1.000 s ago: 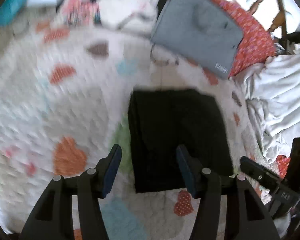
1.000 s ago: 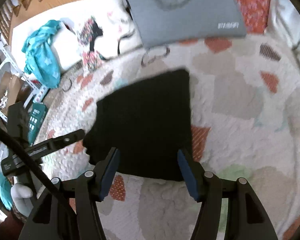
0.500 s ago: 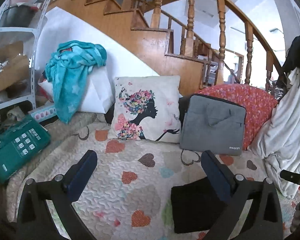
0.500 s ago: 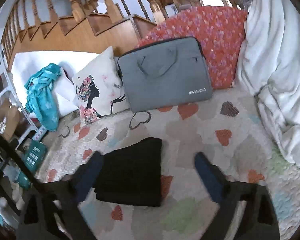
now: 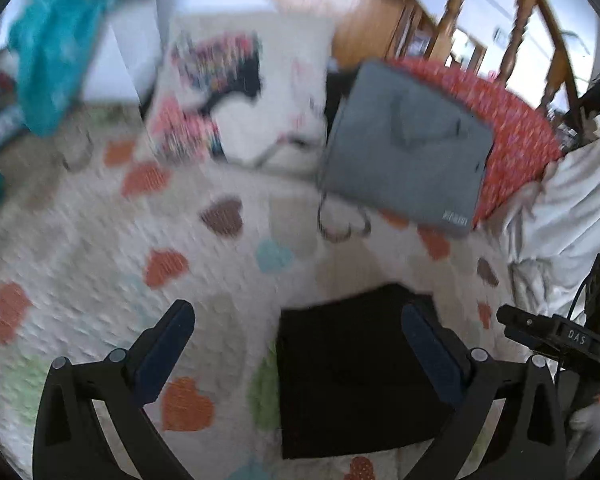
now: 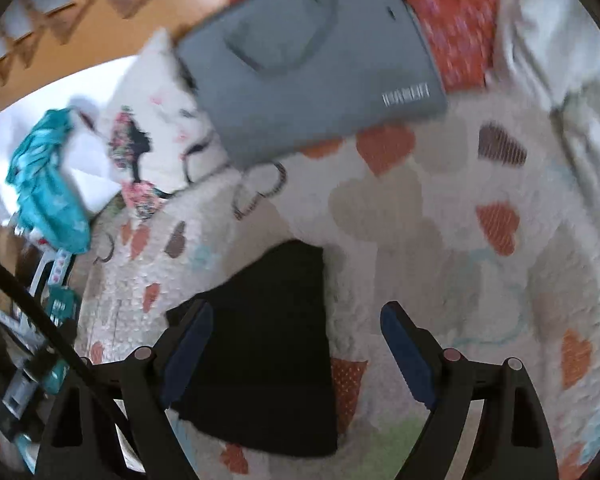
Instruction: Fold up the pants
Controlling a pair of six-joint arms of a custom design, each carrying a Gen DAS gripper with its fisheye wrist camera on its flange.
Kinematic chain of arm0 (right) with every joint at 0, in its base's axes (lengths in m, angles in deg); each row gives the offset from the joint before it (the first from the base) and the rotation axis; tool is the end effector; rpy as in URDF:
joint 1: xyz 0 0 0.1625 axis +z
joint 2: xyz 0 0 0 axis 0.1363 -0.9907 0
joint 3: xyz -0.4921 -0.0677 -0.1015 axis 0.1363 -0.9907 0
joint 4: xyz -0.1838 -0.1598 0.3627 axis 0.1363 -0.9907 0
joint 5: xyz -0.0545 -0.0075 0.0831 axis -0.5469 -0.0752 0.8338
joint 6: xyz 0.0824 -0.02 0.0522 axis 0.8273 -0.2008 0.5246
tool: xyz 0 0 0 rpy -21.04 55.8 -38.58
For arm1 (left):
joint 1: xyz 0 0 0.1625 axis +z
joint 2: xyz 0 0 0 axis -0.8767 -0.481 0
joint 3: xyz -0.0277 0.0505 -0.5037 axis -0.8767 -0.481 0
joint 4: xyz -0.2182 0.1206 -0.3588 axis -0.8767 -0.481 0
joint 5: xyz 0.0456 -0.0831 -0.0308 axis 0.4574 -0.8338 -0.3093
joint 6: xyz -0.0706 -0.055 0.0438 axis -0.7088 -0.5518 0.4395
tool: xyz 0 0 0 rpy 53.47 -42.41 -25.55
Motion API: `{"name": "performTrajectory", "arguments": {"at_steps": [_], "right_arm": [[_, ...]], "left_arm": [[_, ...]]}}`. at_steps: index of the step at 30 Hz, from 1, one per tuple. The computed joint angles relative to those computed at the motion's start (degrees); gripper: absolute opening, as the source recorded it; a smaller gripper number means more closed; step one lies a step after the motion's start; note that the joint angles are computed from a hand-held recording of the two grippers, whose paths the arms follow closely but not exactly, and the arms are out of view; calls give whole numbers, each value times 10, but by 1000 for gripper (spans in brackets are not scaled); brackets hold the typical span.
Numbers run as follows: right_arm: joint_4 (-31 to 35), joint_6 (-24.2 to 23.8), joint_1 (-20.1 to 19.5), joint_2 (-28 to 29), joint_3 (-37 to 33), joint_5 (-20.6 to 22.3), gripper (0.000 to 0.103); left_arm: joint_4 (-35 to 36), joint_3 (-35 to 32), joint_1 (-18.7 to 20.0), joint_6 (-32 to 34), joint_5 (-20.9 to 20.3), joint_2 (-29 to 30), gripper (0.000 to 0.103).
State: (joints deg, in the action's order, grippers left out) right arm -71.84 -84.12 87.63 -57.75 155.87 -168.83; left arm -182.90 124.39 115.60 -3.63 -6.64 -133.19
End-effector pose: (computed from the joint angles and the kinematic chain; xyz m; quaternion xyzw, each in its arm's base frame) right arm 0.1984 -0.8018 0.2401 0.1926 -0.9443 0.2510 0.0902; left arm -0.2357 -0.6988 0.2277 -0.0390 0.8616 -0.4236 0.2769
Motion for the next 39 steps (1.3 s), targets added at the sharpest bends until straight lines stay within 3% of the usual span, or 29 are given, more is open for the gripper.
{"name": "performTrajectory", "arguments": {"at_steps": [3,12,14,19,22,23,24,25,28,30,33,39], "right_arm": [[25,7,-9,24,-25,-6,89],[114,9,-23,66,-79,21,89],[128,1,-27,76,-89,40,89],[143,-10,-35,99,-115,82,91],[157,-5,-39,108,-133,108,90],[162,-3,-39,110,-138,112,82],[168,-4,-37,111,-142,113,46],[191,-5,-39,112,-148,125,35],[184,-5,-33,107,-138,119,29],[174,-1,-33,99,-128,134,27],[153,0,-30,85,-110,158,27],[97,-26,-12,63,-68,169,26]], "left_arm": [[47,-18,37,-31,-58,9,103],[85,-46,106,-45,-229,27,103],[93,-54,115,-43,-250,36,103],[58,-62,116,18,-258,51,103],[50,-66,121,15,-283,53,102],[50,-68,124,11,-298,52,97],[54,-72,128,9,-328,51,61],[69,-78,129,-2,-348,50,51],[64,-76,119,4,-335,49,40],[55,-73,118,-3,-343,45,38],[40,-68,117,-7,-355,37,37],[17,-64,107,4,-337,30,37]]}}
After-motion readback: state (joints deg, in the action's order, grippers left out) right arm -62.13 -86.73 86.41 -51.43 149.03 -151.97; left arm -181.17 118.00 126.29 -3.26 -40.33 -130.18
